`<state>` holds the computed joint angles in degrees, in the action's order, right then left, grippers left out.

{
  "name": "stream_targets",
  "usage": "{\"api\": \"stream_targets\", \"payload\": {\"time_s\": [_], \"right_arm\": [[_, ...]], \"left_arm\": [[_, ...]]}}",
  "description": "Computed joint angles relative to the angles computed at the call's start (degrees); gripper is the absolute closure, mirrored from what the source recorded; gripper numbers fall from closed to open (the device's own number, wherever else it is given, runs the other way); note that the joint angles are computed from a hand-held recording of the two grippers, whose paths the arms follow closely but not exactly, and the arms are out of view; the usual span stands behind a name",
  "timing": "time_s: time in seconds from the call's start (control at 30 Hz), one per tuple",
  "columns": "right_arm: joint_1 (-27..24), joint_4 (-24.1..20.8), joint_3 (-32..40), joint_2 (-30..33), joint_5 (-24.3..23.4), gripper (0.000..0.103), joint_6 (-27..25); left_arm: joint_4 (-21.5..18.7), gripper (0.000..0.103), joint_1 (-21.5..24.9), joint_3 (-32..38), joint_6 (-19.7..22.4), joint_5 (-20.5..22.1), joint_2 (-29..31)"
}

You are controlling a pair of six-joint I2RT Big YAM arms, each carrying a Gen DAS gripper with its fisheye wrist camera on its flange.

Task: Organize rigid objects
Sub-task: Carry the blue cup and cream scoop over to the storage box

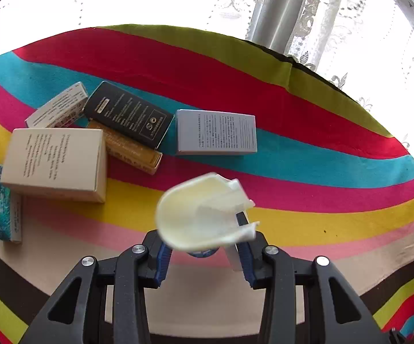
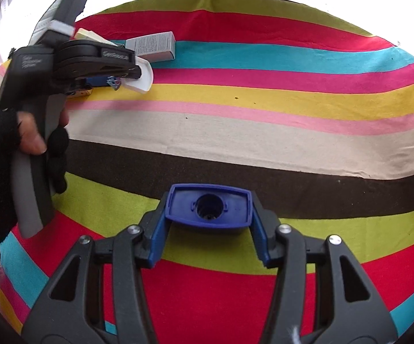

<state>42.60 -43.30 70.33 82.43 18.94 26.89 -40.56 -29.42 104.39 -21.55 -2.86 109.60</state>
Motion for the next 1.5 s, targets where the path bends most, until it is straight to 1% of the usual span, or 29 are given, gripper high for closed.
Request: {"api": "stream_targets", "payload": {"time_s": [0.03, 0.07, 0.17, 0.23, 0.33, 0.43, 0.6, 0.7, 0.93, 1.07, 1.1, 1.13, 1.2, 1.27, 1.4, 1.5], "right_arm": [[0.0, 0.0, 0.0, 0.0, 0.0, 0.048, 0.0], [0.0, 0.0, 0.0, 0.1, 0.0, 0.048, 0.0], [0.0, 0.0, 0.1, 0.1, 0.1, 0.048, -0.1], [0.0, -0.1, 0.2, 0.2, 0.1, 0.048, -0.1], [0.1, -0.3, 0.3, 0.2, 0.3, 0.048, 0.0], [0.1, -0.3, 0.4, 0.3, 0.3, 0.048, 0.0], [0.1, -0.4, 0.5, 0.2, 0.2, 0.048, 0.0], [0.1, -0.8, 0.7, 0.3, 0.5, 0.048, 0.1], [0.3, -1.4, 1.1, 0.7, 1.6, 0.049, 0.2], [0.6, -2.1, 1.3, 0.6, 2.1, 0.049, 0.7], [1.0, -2.9, 1.4, 0.5, 2.4, 0.049, 1.4], [1.4, -3.9, 1.6, 0.3, 2.2, 0.049, 3.1], [3.2, -5.1, 1.8, -0.2, 1.2, 0.049, 6.7], [6.3, -4.9, 1.8, -0.5, 1.0, 0.049, 8.3], [13.1, -5.7, 3.4, 0.8, 2.3, 0.049, 7.3], [17.2, -5.9, 4.4, 1.7, 3.1, 0.049, 5.2]], "left_arm": [[2.0, 0.061, 0.4, -3.8, 0.1, 1.5, -2.2], [3.9, 0.061, 0.7, -7.7, 0.4, 2.0, -4.3], [7.4, 0.061, 1.4, -16.6, 1.4, 2.1, -9.3], [9.3, 0.061, 2.1, -21.3, 1.1, 2.4, -11.7], [12.8, 0.061, 2.8, -26.7, 1.1, 2.2, -14.6], [15.3, 0.061, 3.3, -31.1, 1.4, 2.0, -16.9], [18.3, 0.061, 4.9, -35.7, 2.4, 1.9, -18.6], [19.3, 0.061, 6.2, -37.9, 1.9, 3.4, -20.0], [19.7, 0.061, 8.5, -41.7, 1.2, 5.8, -23.3], [18.8, 0.061, 10.1, -42.9, 1.9, 6.2, -24.3], [18.7, 0.061, 10.4, -43.3, 2.3, 6.2, -24.4], [18.4, 0.061, 10.8, -43.5, 3.0, 6.0, -24.9], [18.3, 0.061, 11.0, -44.4, 3.6, 5.2, -25.6], [17.1, 0.061, 11.3, -45.8, 3.7, 5.2, -27.8], [16.8, 0.061, 11.7, -46.5, 4.8, 4.4, -28.8], [18.6, 0.061, 11.5, -48.0, 5.3, 4.0, -28.5]]}}
